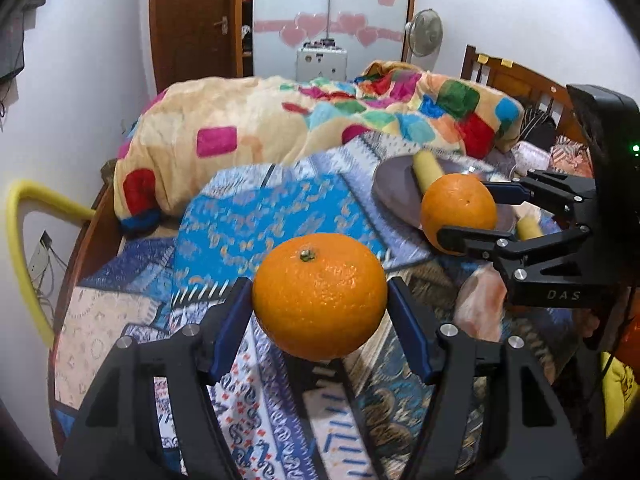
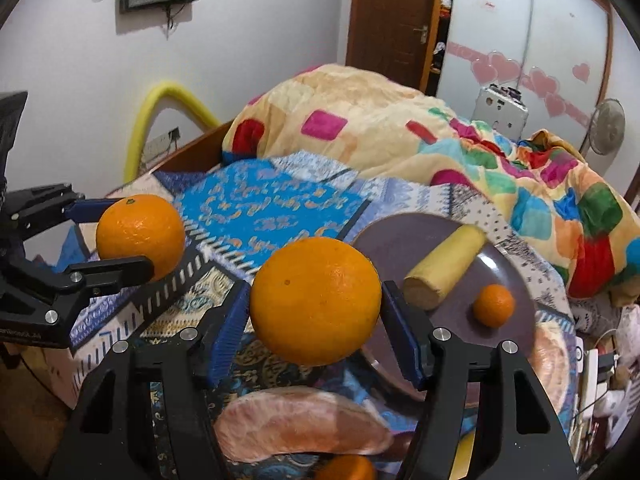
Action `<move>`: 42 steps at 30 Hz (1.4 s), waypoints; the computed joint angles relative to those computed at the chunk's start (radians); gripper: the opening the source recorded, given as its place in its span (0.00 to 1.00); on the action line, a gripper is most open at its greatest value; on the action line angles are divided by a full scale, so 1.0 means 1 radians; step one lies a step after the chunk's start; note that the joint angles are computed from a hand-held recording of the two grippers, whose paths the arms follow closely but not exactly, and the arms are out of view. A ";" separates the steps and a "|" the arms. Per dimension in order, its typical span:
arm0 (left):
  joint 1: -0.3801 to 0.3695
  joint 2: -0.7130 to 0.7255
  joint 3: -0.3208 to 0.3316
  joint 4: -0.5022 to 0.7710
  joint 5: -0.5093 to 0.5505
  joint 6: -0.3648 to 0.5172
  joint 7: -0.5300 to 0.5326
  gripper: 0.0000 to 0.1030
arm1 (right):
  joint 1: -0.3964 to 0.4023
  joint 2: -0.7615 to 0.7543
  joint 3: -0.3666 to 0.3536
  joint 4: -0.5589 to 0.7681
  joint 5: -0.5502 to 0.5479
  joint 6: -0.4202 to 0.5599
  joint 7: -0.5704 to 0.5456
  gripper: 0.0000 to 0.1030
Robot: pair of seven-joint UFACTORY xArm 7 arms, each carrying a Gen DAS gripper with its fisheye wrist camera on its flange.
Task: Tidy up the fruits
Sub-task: 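Carry the large orange onto the plate and open the right gripper while the left gripper lifts its orange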
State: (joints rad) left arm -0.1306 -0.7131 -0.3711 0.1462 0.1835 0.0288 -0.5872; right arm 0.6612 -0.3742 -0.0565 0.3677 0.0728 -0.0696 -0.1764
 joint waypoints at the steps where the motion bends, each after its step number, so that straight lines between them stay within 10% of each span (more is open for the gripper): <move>1: 0.005 0.006 -0.004 0.012 0.001 -0.002 -0.001 0.65 | -0.007 -0.005 -0.003 0.002 -0.002 -0.001 -0.002 0.60; 12: 0.185 0.187 -0.116 0.169 0.046 -0.064 -0.015 0.65 | -0.138 0.074 0.013 0.118 -0.022 -0.015 0.009 0.60; 25: 0.468 0.332 -0.342 0.279 0.082 -0.120 -0.030 0.65 | 0.048 0.302 -0.167 0.342 0.313 0.094 -0.288 0.60; 42: 0.718 0.427 -0.615 0.362 0.115 -0.129 -0.060 0.65 | -0.163 0.392 0.011 0.437 0.336 0.267 -0.321 0.61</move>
State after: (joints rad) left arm 0.5876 -0.2863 -0.9860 0.5082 0.2984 -0.1003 -0.6472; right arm 0.4981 0.0178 -0.0455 0.8050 0.4091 0.1976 -0.4979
